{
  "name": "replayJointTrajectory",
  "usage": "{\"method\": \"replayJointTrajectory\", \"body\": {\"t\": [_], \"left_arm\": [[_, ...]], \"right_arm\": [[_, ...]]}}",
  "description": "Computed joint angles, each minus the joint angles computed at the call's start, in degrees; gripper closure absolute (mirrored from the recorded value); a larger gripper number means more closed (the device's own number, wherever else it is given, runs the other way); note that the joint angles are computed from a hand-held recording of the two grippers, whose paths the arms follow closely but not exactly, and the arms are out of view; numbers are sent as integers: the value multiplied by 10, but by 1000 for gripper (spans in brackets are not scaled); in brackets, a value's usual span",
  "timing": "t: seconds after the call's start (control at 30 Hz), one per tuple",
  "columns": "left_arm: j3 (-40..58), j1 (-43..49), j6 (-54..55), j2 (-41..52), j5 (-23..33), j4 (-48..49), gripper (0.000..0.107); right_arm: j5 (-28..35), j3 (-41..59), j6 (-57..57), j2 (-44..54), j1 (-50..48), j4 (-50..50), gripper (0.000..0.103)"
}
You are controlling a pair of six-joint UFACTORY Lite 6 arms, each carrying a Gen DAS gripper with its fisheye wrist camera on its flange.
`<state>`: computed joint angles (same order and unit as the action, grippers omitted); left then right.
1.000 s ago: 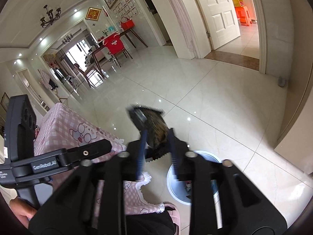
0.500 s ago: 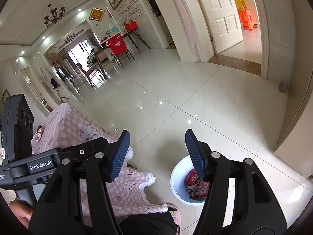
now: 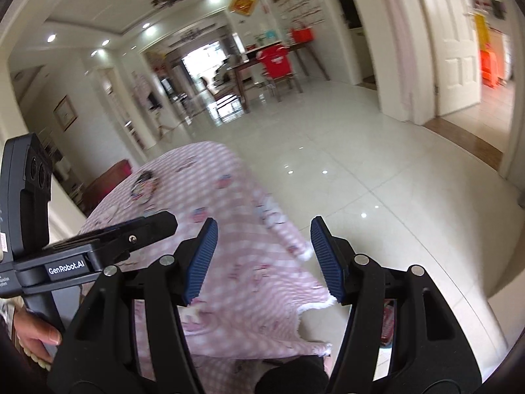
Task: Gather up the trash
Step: 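Grasp the blue-white toothpaste tube with the left gripper while the right grasps the white wrapper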
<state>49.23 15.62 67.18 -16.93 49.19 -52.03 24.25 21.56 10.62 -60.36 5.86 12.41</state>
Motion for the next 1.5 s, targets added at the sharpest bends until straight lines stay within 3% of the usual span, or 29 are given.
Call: {"method": "replayJointTrajectory", "body": {"t": [0.2, 0.37, 0.43, 0.63, 0.83, 0.9, 1.0, 1.03, 1.23, 1.5], "left_arm": [[102, 176, 153, 113, 19, 22, 29], [206, 240, 224, 237, 12, 43, 29], [238, 250, 250, 281, 11, 45, 29], [270, 217, 287, 341, -42, 69, 30], [362, 210, 281, 419, 5, 64, 37], [400, 211, 261, 445, 35, 69, 63], [434, 210, 221, 466, 29, 74, 93], [456, 212, 193, 480, 38, 79, 97], [518, 229, 127, 515, 42, 43, 98], [601, 263, 74, 542, 61, 7, 98]], "right_arm": [[-84, 125, 360, 239, 226, -325, 44], [-75, 247, 656, 432, 335, -598, 44], [-81, 285, 698, 491, 351, -636, 44], [-96, 382, 589, 609, 344, -542, 44], [-101, 459, 473, 688, 324, -442, 44], [-98, 485, 428, 708, 317, -404, 44], [-88, 531, 389, 740, 310, -371, 44], [-87, 544, 378, 750, 308, -361, 44], [-54, 671, 290, 848, 298, -284, 44], [28, 948, 248, 1047, 281, -244, 44]]}}
